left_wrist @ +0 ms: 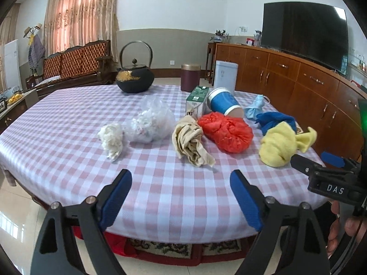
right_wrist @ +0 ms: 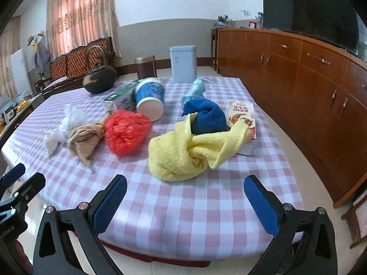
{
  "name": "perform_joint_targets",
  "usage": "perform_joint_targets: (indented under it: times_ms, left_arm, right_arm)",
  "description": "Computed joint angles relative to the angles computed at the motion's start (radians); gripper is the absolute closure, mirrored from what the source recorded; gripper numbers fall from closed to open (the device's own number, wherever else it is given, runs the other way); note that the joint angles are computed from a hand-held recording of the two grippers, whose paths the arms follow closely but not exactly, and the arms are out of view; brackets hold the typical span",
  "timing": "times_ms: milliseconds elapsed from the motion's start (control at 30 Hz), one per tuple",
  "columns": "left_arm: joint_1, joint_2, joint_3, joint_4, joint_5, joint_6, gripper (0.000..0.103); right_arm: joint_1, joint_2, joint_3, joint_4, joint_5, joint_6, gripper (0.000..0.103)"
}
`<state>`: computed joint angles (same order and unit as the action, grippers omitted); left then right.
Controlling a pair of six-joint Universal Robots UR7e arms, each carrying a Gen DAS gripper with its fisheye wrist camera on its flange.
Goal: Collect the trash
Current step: 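Grasp the beige cloth with the left tool while the right tool grasps the yellow cloth, then carry the beige and yellow cloths with both tools over the black bucket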
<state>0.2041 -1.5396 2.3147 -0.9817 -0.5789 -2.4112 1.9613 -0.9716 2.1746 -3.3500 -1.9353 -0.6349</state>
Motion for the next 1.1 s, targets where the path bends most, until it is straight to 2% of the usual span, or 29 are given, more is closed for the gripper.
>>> perform_joint_targets:
  times_ms: [133, 267, 433, 567, 633, 667, 700, 767, 967, 1100]
  left_arm:
    - [0.085, -0.001, -0.007, -0.046, 0.077, 0.066, 0.015]
    - [0.175, 0.0, -0.02, -0.115, 0.142, 0.162, 0.015]
    - [0.246, -0.021, -0.021, -0.201, 0.184, 0.252, 0.017]
    - [0.292, -0.044, -0.004, -0.36, 0.177, 0.396, 0.036]
    - [0.319, -0.065, 0.022, -0.488, 0.171, 0.492, 0.056]
    - [0.321, -0.076, 0.038, -0.542, 0.17, 0.529, 0.073]
    - [0.317, -0.078, 0.045, -0.554, 0.178, 0.532, 0.077]
    - [0.294, -0.07, 0.04, -0.496, 0.181, 0.483, 0.083]
    - [0.206, -0.069, 0.044, -0.36, 0.158, 0.339, 0.085]
    - [0.158, -0.079, 0.045, -0.289, 0.142, 0.266, 0.086]
  right_arm:
    - [-0.004, 0.049, -0.05, 0.017, -0.012, 0.016, 0.002]
    - [-0.01, 0.078, -0.084, 0.046, -0.012, 0.027, 0.009]
    - [-0.022, 0.097, -0.105, 0.082, -0.001, 0.046, 0.026]
    - [-0.032, 0.093, -0.099, 0.088, 0.016, 0.053, 0.032]
    - [-0.036, 0.091, -0.097, 0.089, 0.027, 0.056, 0.038]
    - [-0.037, 0.089, -0.096, 0.093, 0.031, 0.057, 0.041]
    - [-0.038, 0.084, -0.091, 0.091, 0.034, 0.056, 0.043]
    - [-0.041, 0.075, -0.084, 0.091, 0.044, 0.055, 0.049]
    - [-0.051, 0.045, -0.059, 0.098, 0.069, 0.056, 0.063]
    - [-0.053, 0.024, -0.032, 0.082, 0.083, 0.042, 0.067]
